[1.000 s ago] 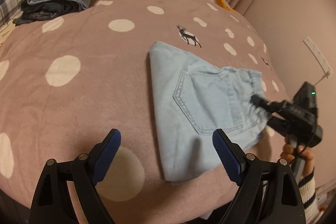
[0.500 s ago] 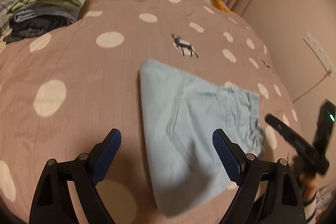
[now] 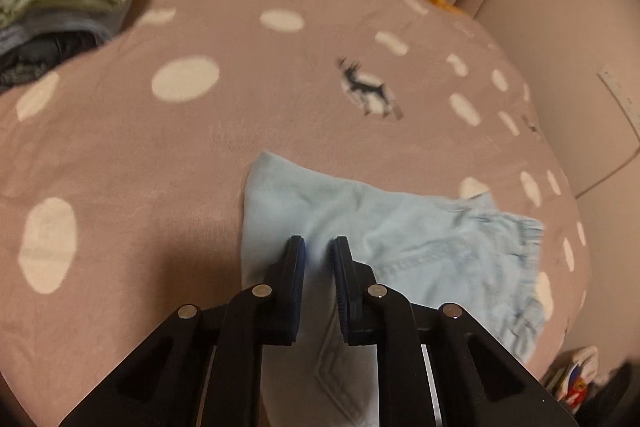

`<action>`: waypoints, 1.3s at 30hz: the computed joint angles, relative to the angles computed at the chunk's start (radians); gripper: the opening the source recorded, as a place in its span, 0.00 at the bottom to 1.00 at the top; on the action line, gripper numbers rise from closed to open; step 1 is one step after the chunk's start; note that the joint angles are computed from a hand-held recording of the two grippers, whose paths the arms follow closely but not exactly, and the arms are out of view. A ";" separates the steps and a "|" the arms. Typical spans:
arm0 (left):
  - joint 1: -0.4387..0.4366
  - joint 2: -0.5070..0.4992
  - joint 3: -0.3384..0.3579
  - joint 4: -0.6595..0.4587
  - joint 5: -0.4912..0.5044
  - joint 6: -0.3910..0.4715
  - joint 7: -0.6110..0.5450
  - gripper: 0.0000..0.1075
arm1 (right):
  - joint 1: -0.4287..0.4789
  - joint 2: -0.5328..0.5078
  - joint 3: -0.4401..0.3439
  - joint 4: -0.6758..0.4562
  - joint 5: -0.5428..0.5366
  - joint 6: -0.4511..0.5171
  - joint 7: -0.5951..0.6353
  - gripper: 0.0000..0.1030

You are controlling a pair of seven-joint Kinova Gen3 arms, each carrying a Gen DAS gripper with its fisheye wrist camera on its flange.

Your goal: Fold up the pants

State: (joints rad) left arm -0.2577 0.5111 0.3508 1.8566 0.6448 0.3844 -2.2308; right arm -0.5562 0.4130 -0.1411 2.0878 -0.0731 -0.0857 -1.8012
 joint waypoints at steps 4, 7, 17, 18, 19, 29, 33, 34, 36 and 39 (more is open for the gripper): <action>-0.014 0.045 0.009 -0.021 0.007 0.014 -0.003 0.14 | 0.048 0.025 -0.044 -0.027 0.025 0.052 0.022 0.16; -0.014 0.033 0.006 -0.015 0.008 0.016 -0.003 0.14 | 0.171 0.032 -0.160 -0.041 0.044 0.077 0.012 0.16; -0.023 -0.088 0.032 0.104 0.007 -0.030 -0.060 0.14 | -0.037 -0.093 0.189 0.056 -0.247 -0.026 0.164 0.20; -0.030 -0.103 0.041 0.124 0.016 -0.034 -0.083 0.14 | -0.070 -0.097 0.235 0.064 -0.288 -0.033 0.192 0.20; -0.039 -0.123 0.054 0.153 0.031 -0.049 -0.117 0.14 | -0.092 -0.094 0.282 0.063 -0.328 -0.042 0.216 0.20; -0.022 -0.153 0.028 0.244 0.112 -0.055 -0.266 0.21 | -0.103 0.018 0.402 -0.016 -0.228 0.057 -0.005 0.29; -0.014 -0.163 -0.001 0.243 0.143 -0.020 -0.282 0.21 | -0.248 -0.041 0.520 0.051 -0.188 0.029 -0.048 0.31; -0.012 -0.170 -0.005 0.253 0.156 -0.021 -0.295 0.21 | -0.295 -0.060 0.554 0.078 -0.167 0.010 -0.060 0.31; -0.014 -0.178 -0.011 0.267 0.185 -0.018 -0.331 0.21 | -0.387 -0.077 0.627 0.116 -0.113 -0.004 -0.107 0.35; -0.028 -0.186 -0.009 0.296 0.254 -0.021 -0.415 0.21 | -0.526 -0.052 0.749 0.131 -0.132 0.035 -0.085 0.37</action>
State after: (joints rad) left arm -0.2859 0.3249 0.3419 2.1531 0.8984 0.3636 -2.6458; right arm -1.0823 0.3610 0.6074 2.2187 -0.2047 -0.0505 -1.8861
